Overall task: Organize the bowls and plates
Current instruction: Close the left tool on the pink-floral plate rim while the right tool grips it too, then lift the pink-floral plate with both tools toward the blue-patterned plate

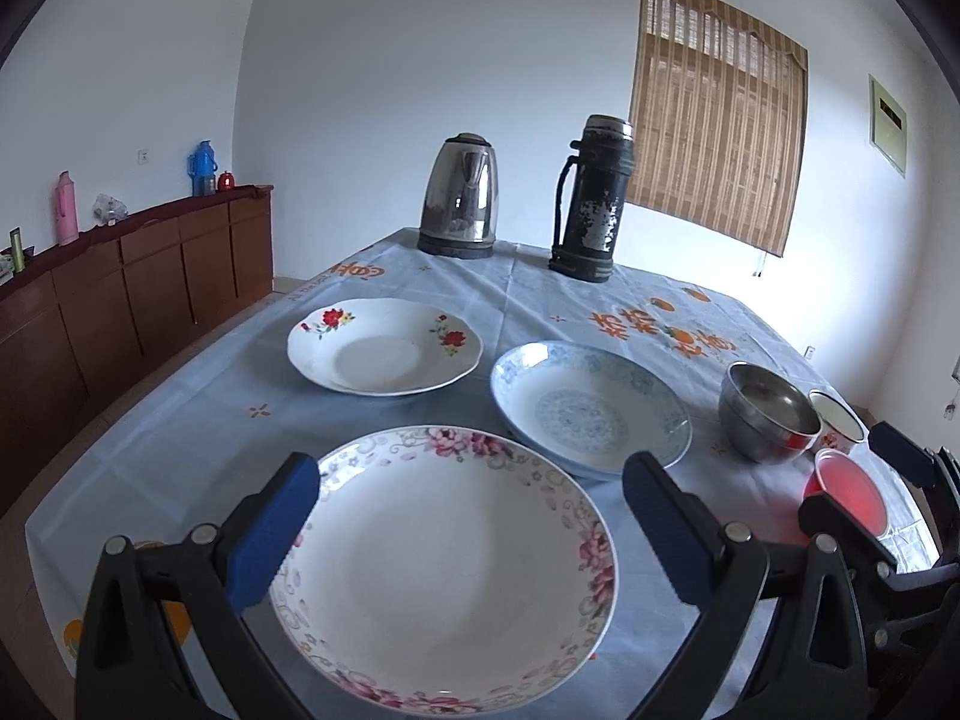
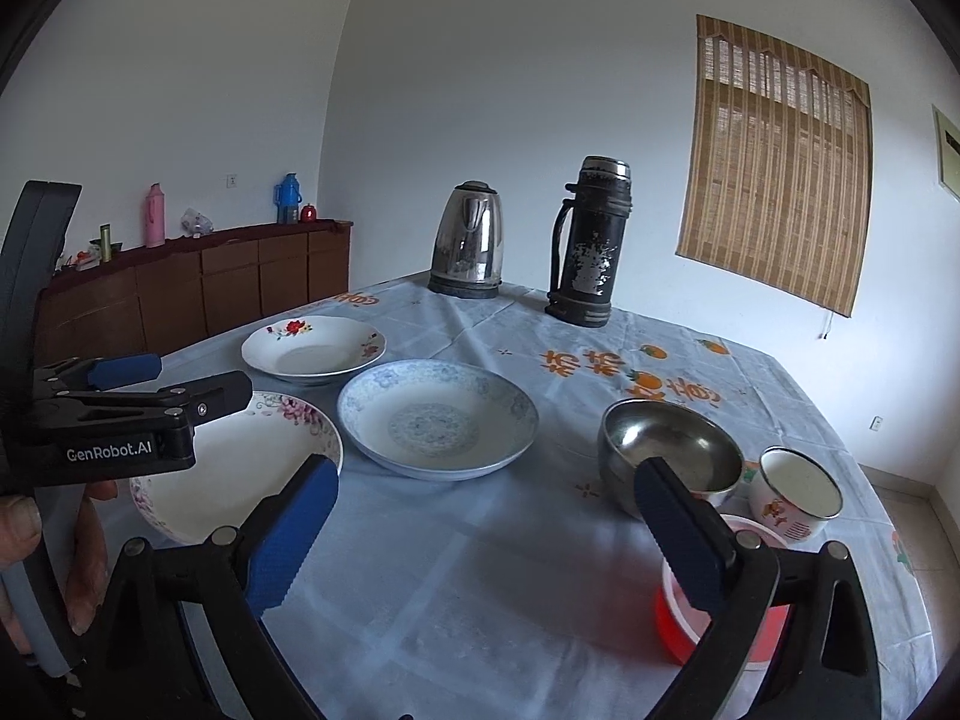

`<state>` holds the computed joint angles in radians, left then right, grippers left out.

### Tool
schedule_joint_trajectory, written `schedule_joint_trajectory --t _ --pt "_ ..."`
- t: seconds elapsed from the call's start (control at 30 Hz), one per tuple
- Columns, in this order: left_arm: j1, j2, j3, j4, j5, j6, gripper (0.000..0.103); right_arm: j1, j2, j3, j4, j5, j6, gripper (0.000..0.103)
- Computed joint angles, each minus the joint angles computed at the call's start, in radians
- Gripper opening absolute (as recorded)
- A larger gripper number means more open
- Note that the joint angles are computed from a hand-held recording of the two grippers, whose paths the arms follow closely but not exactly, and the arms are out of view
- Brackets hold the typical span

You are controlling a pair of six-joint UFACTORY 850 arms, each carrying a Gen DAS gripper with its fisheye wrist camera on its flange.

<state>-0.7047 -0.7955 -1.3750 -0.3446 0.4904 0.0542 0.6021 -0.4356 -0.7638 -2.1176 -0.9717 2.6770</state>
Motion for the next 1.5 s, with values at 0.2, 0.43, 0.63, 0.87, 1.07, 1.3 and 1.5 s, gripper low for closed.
schedule_joint_trajectory --t 0.2,0.43,0.63,0.87,1.07,1.3,1.5 --pt "0.038 -0.013 -0.008 -0.096 -0.014 0.054 0.102 -0.052 -0.043 -0.083 -0.109 0.157 0.012 0.085" --pt "0.082 -0.051 -0.046 -0.08 -0.085 0.023 0.081 -0.113 -0.106 -0.197 -0.207 0.385 0.01 0.059" --pt "0.092 -0.074 -0.074 -0.095 -0.128 0.05 0.063 -0.157 -0.159 -0.279 -0.31 0.556 0.044 0.04" --pt "0.105 -0.092 -0.092 -0.052 -0.176 0.009 0.044 -0.18 -0.191 -0.334 -0.313 0.662 -0.005 0.027" --pt "0.105 -0.109 -0.114 -0.056 -0.21 0.012 0.037 -0.183 -0.21 -0.356 -0.342 0.696 0.003 0.024" --pt "0.103 -0.126 -0.128 -0.065 -0.242 0.008 0.019 -0.18 -0.223 -0.362 -0.397 0.704 0.036 0.019" --pt "0.096 -0.126 -0.122 -0.137 -0.217 0.058 0.015 -0.168 -0.226 -0.361 -0.33 0.673 -0.039 0.019"
